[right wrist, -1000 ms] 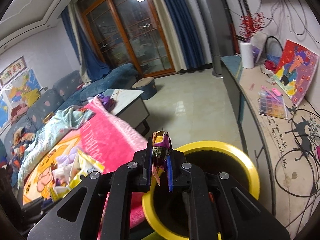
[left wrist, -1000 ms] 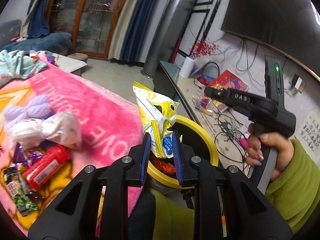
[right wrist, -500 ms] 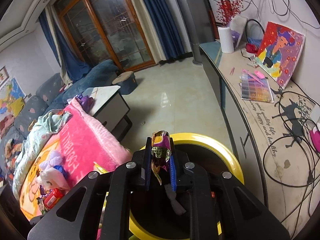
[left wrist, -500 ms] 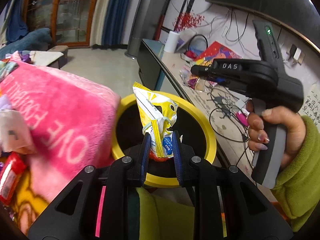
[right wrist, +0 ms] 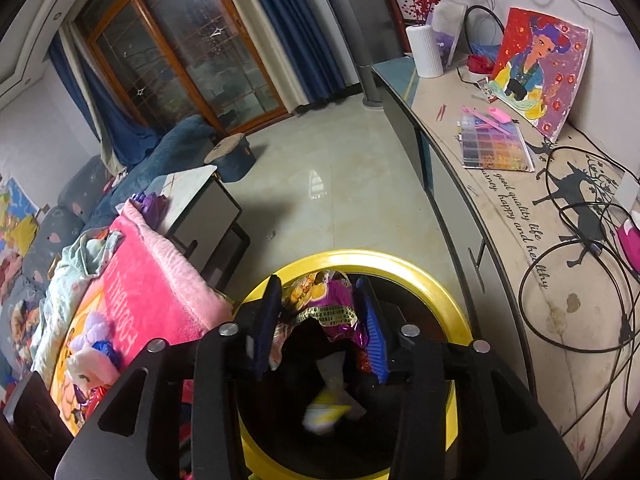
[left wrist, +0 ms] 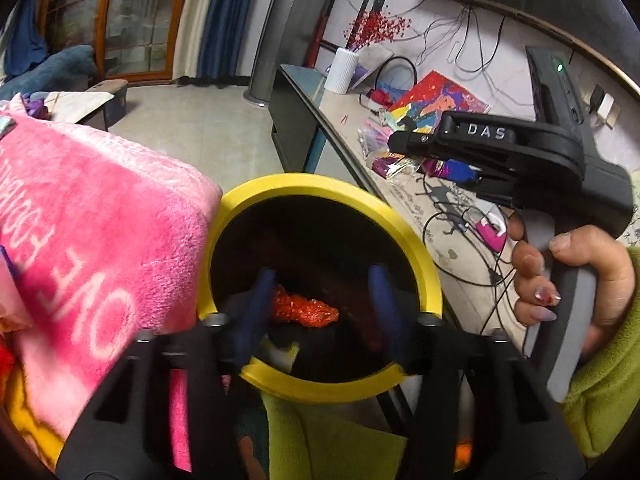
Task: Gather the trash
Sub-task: 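Move both open tools back toward the remaining trash on the blanket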
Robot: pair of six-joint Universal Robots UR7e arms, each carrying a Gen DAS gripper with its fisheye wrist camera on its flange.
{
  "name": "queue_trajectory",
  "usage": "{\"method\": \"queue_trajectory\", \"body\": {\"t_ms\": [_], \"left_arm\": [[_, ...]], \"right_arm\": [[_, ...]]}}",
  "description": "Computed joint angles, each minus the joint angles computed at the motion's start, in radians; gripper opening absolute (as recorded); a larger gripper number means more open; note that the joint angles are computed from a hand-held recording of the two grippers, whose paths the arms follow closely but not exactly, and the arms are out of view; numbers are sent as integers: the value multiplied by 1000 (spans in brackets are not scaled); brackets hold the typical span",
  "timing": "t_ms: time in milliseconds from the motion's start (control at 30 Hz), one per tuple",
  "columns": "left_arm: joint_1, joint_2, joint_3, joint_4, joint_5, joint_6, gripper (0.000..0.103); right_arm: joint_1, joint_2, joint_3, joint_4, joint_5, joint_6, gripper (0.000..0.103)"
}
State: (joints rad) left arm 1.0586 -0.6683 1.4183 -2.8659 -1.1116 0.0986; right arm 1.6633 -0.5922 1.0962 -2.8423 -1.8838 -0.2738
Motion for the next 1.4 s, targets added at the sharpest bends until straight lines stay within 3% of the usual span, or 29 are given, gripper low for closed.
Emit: {"method": "queue_trajectory", "body": {"t_ms": [67, 233, 333, 600, 933, 1400], "left_arm": [[-3, -13, 18, -22, 7, 4, 55], [-8, -36, 41, -62, 20, -24, 82], [-12, -54, 62, -97, 39, -27, 91], [-28, -109, 134, -218, 113, -22, 92], [-41, -168, 208, -387, 232, 8, 92], [-42, -242, 281, -525, 320, 6, 92]], "right_arm": [[1, -1, 3, -3, 2, -4, 44], [8, -3, 13, -14, -2, -18, 48], [13, -4, 21, -27, -3, -26, 53], [26, -7, 39, -53, -5, -49, 54], [65, -28, 111, -85, 58, -100, 63], [114, -42, 196, -107, 113, -187, 64]]}}
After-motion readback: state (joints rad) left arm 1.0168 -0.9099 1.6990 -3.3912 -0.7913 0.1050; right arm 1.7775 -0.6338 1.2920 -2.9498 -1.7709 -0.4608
